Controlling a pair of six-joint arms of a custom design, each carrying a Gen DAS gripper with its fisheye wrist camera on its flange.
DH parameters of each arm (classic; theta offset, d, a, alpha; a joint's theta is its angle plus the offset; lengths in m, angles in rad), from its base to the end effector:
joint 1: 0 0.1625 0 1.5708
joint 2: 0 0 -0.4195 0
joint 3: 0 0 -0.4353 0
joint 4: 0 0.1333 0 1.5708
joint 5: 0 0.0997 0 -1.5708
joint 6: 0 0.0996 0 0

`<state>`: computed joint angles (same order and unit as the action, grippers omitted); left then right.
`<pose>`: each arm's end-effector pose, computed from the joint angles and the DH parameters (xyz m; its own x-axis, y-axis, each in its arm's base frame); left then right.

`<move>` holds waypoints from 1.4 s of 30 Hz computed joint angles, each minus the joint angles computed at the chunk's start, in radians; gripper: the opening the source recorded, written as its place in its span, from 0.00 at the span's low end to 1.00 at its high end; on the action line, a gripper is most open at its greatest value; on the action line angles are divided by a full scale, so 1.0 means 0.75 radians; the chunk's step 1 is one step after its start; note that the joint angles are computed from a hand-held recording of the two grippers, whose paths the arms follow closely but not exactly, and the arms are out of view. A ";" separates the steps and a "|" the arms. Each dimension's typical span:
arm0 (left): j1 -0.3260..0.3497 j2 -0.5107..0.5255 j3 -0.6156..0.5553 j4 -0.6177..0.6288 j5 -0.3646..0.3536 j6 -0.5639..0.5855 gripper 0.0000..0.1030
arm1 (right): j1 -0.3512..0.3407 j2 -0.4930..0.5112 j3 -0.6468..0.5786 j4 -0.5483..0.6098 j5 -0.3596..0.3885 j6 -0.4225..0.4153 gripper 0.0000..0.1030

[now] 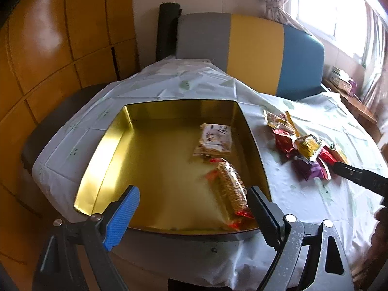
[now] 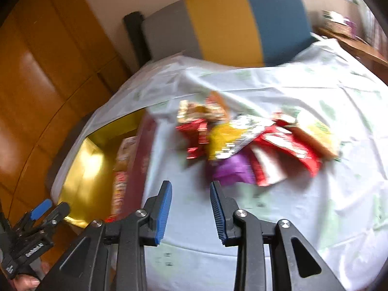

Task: Organize snacks
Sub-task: 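Lower the peanut bar bag into the gold tray and open the right tool, then grasp the red foil candy bag with the left tool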

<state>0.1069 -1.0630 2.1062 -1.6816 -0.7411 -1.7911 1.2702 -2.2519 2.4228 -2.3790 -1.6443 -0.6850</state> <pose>-0.4040 -0.2513 0.0328 -0.6912 -0.2225 -0.6876 0.3750 0.7028 -0.6045 0.0303 -0.3277 0.3939 -0.8782 -0.2247 0.4222 -0.4102 0.8077 -0.4235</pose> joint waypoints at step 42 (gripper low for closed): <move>0.472 0.443 -0.474 -0.852 -0.234 0.981 0.78 | -0.367 -0.048 -0.006 -0.047 0.042 -0.156 0.32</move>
